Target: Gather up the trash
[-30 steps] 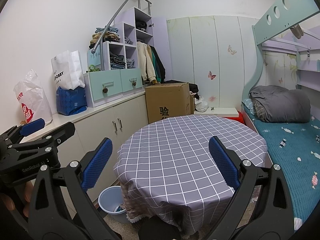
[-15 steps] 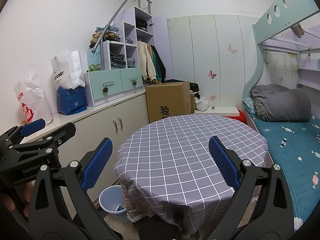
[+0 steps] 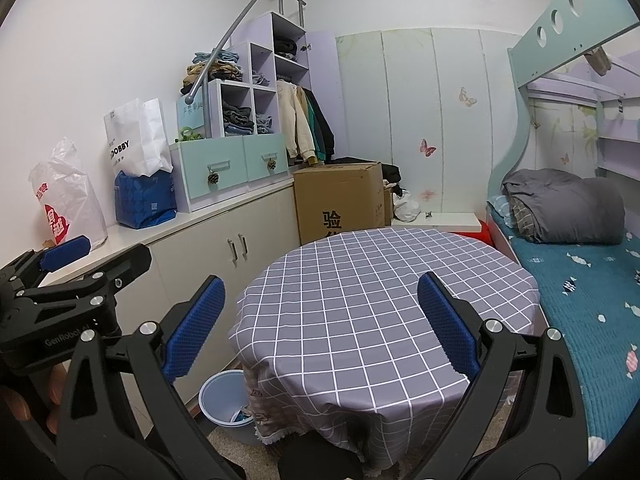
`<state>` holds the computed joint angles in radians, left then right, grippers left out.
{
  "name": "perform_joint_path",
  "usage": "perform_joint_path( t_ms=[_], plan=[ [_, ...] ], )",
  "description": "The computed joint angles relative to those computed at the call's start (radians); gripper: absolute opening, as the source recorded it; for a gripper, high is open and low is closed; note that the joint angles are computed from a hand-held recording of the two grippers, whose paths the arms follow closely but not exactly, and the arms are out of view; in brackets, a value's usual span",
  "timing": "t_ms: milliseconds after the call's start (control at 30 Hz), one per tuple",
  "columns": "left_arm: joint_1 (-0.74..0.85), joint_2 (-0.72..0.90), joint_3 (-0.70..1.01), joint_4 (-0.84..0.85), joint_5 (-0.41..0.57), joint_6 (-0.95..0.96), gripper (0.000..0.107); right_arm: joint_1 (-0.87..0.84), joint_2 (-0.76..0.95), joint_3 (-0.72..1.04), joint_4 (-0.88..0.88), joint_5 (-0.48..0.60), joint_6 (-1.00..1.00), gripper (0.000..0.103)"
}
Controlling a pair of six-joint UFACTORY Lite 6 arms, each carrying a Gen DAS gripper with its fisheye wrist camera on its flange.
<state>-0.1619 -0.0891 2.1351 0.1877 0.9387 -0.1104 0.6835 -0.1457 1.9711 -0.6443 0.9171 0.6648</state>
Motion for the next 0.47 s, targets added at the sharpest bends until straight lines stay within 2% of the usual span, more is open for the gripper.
perform_joint_path(
  t_ms=[233,333,467],
  plan=[
    [0.061,0.049,0.051,-0.051,0.008,0.055,0.094,-0.115,0.03,0.011,0.151,-0.072,-0.103,0.095],
    [0.084,0.049,0.026,-0.035,-0.036,0.01,0.094,-0.185,0.057,0.018,0.248,-0.107,-0.172,0.095],
    [0.096,0.121,0.074,-0.017,0.001,-0.019,0.094,-0.279,0.094,0.016,0.375,-0.147,-0.254,0.095]
  ],
)
